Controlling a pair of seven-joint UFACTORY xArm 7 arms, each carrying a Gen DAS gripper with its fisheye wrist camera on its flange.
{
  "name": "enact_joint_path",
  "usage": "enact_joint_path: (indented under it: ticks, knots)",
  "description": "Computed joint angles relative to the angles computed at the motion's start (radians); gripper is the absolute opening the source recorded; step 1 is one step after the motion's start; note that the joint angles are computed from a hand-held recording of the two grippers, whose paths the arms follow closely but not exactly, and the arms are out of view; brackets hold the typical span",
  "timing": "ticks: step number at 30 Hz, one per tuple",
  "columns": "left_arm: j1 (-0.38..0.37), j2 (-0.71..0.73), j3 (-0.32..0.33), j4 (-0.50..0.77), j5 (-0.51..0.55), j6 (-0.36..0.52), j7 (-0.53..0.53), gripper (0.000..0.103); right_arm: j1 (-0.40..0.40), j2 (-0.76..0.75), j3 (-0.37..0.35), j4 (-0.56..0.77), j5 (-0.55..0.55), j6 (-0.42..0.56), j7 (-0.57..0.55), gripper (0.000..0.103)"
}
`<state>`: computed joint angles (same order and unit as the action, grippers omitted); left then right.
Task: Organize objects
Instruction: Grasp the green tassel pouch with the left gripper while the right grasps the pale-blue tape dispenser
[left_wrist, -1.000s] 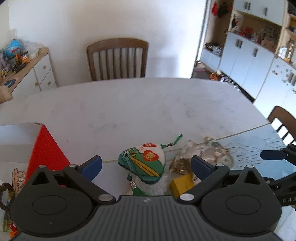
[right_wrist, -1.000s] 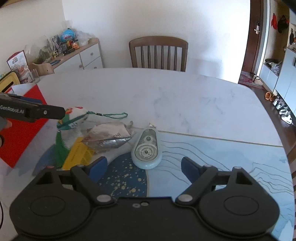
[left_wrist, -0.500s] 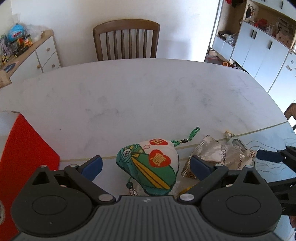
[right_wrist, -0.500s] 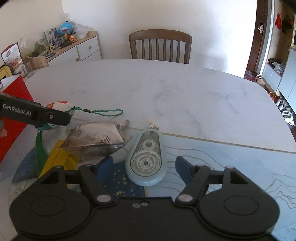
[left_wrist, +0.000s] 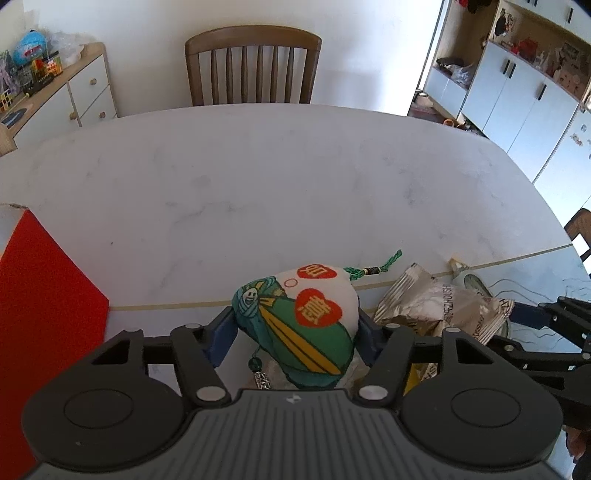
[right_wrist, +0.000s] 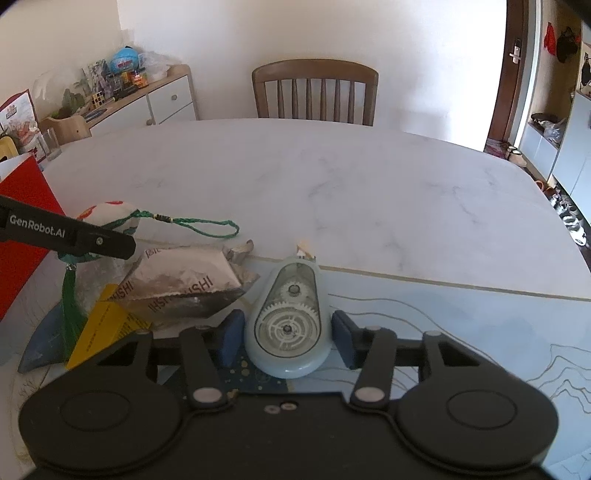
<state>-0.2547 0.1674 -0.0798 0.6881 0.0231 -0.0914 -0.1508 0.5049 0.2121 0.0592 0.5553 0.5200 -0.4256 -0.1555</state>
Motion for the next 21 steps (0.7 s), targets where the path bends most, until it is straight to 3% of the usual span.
enact_joint_path:
  ticks: [4,7,9,14,16,18,21]
  knots:
    - [0.065,-0.012,-0.069,0.007,-0.016,0.008,0.023,0.062,0.032,-0.021,-0.015,-0.002,0.077,0.023,-0.042,0.05]
    - [0.201,-0.034,-0.215,-0.002,-0.076,0.012,0.075,0.062,0.035,-0.051,-0.011,-0.02,0.106,0.024,-0.054,0.05]
    - [0.244,-0.057,-0.267,-0.007,-0.124,0.029,0.113,0.062,0.031,-0.08,-0.002,-0.037,0.129,0.025,-0.064,0.05]
    - [0.339,-0.13,-0.411,-0.026,-0.404,0.064,0.353,0.062,-0.002,-0.164,0.048,-0.08,0.194,0.031,-0.086,0.05]
    - [0.319,-0.17,-0.403,-0.038,-0.472,0.085,0.411,0.062,-0.01,-0.2,0.078,-0.09,0.255,0.037,-0.129,0.05]
    - [0.293,-0.209,-0.378,-0.053,-0.471,0.106,0.413,0.062,-0.024,-0.238,0.114,-0.106,0.296,0.04,-0.154,0.05]
    - [0.223,-0.266,-0.318,-0.07,-0.549,0.138,0.481,0.062,-0.047,-0.292,0.172,-0.129,0.347,0.037,-0.181,0.05]
